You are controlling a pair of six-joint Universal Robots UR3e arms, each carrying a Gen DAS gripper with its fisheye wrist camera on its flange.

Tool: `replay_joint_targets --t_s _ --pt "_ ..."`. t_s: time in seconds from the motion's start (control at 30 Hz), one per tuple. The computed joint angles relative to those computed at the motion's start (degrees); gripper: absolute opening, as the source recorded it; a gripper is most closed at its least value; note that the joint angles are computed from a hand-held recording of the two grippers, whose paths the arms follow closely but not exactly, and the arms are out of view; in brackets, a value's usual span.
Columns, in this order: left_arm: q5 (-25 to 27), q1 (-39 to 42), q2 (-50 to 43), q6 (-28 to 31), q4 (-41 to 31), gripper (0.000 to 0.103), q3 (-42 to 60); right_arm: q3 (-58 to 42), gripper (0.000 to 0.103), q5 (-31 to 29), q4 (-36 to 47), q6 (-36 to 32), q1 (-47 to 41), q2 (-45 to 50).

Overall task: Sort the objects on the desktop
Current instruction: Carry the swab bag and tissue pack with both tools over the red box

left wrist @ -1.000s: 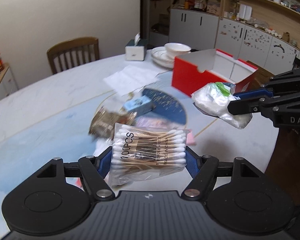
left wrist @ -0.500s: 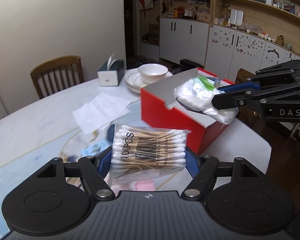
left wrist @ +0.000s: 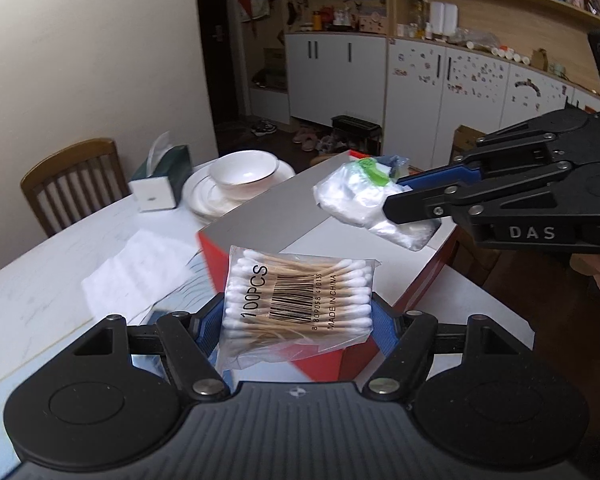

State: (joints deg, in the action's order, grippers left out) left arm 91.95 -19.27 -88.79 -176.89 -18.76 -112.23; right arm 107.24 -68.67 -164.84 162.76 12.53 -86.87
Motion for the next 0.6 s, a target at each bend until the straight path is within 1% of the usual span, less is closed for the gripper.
replay_joint_targets --t_s 0.1,0.3,0.6 --pt "1.2 -2.0 -5.5 0.5 -0.3 0.072 5.3 0.5 0.014 1.5 -0.1 -1.6 -2.7 0.4" --pt "1.4 -3.5 -15.6 2.0 -4.1 0.072 16.8 0.8 0.014 4.2 0.3 -3.5 -7.4 2.0" --pt "-1.3 -2.0 -30.8 4.0 -15.6 0.072 36.6 -1.3 0.015 3.7 -0.1 -6.1 -11.1 8.2"
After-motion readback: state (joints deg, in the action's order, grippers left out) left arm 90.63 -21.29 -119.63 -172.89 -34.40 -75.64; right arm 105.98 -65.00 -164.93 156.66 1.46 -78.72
